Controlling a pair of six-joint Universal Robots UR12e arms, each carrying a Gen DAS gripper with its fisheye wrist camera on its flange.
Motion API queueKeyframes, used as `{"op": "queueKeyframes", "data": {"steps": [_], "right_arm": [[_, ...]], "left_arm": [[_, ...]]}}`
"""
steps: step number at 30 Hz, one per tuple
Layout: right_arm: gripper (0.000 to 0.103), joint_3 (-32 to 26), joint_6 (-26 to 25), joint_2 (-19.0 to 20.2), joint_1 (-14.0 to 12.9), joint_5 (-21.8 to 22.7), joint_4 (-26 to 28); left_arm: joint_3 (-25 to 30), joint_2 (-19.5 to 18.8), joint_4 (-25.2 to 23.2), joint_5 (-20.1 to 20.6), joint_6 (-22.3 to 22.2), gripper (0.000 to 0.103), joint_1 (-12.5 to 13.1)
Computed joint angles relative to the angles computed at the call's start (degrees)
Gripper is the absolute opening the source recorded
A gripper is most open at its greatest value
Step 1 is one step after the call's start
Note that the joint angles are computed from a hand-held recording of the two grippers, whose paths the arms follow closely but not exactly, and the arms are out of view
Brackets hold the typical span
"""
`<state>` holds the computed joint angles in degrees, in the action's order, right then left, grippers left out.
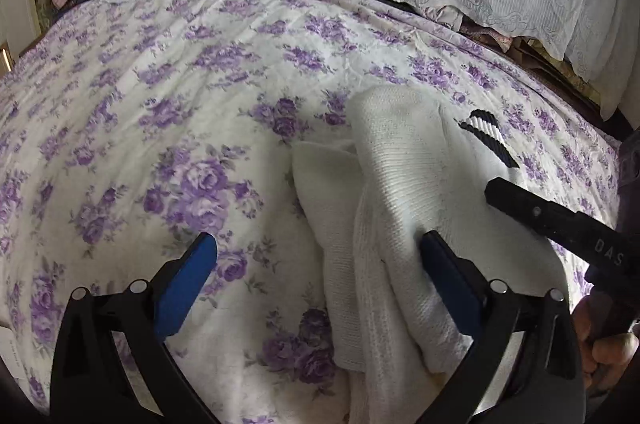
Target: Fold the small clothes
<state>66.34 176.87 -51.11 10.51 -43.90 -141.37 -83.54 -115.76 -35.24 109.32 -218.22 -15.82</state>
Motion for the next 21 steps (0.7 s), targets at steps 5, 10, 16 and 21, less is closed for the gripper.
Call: {"op": "queueKeyframes", "data": {"steps": [5, 10, 16, 21], "right_arm": [[0.02, 3.2, -0.5, -2.0, 0.0, -1.1, -3.9], [0.022, 7.6, -5.2, -5.5, 0.0, -1.1, -8.1], [0.028, 11.6, -8.1, -8.2, -0.5, -3.8, -7.2], [0.028, 13.8, -8.9, -9.2, -1.0, -4.3, -7.6]], "left_arm": [[-0.2, 0.4, 0.6, 1.3, -0.2, 0.099, -0.5], [-3.2, 2.3, 9.6, -1.8, 1.5, 0.099, -0.5], [-2.1, 1.6, 6.7, -3.9, 1.0, 0.099, -0.1], [-1.6, 1.2, 4.4, -3.6, 1.7, 0.099, -0.5]]}}
